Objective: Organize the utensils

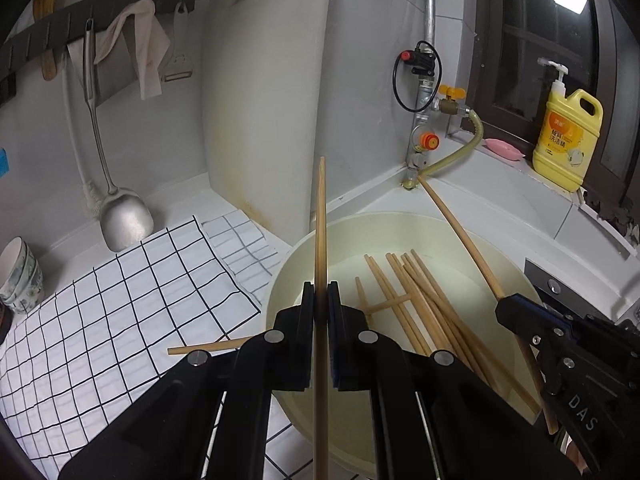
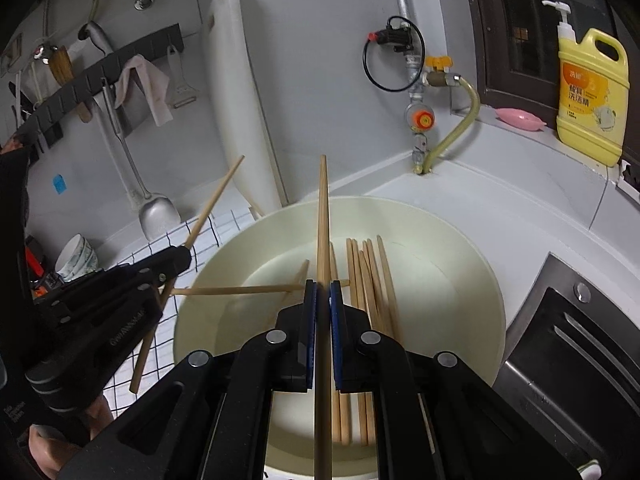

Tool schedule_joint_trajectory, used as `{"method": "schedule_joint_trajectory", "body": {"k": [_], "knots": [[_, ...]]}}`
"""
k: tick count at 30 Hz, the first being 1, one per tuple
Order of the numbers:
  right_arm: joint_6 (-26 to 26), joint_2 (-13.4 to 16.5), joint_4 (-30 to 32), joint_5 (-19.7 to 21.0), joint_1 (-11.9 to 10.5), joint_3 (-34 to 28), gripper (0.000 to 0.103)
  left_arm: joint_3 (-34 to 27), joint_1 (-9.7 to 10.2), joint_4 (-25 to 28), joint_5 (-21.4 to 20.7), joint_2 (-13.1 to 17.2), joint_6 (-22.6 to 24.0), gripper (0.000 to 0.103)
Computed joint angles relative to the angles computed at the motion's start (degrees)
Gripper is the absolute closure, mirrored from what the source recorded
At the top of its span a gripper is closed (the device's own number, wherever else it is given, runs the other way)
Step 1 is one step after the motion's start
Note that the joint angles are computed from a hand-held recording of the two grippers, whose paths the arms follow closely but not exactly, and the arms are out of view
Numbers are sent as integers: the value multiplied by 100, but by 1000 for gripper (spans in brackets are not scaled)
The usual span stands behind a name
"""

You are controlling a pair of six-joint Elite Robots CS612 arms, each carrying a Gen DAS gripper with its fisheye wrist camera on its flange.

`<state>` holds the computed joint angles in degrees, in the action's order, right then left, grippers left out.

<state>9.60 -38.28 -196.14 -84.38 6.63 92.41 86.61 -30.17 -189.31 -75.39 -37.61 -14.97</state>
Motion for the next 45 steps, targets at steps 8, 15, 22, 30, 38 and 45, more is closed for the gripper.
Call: {"method": "schedule_joint_trajectory", "body": {"k": [8, 15, 22, 30, 38, 45], "knots": [[-96, 66, 126, -189, 69, -88, 97, -76, 38, 118, 11, 45, 55, 96], [-82, 88, 205, -289, 80, -123, 97, -64, 5, 153, 107, 43, 122, 95], [106, 32, 82, -484, 71, -55, 91, 13, -18, -51, 317, 7, 41, 32], [167, -66, -177, -617, 70, 87, 88, 182, -82, -576, 502, -75, 195, 21], [154, -145, -310, -733, 84, 191, 82, 304, -97, -745, 445, -158, 166, 15], [144, -165, -358, -734, 95, 227, 79, 328, -90, -742, 459, -184, 94, 12]]}}
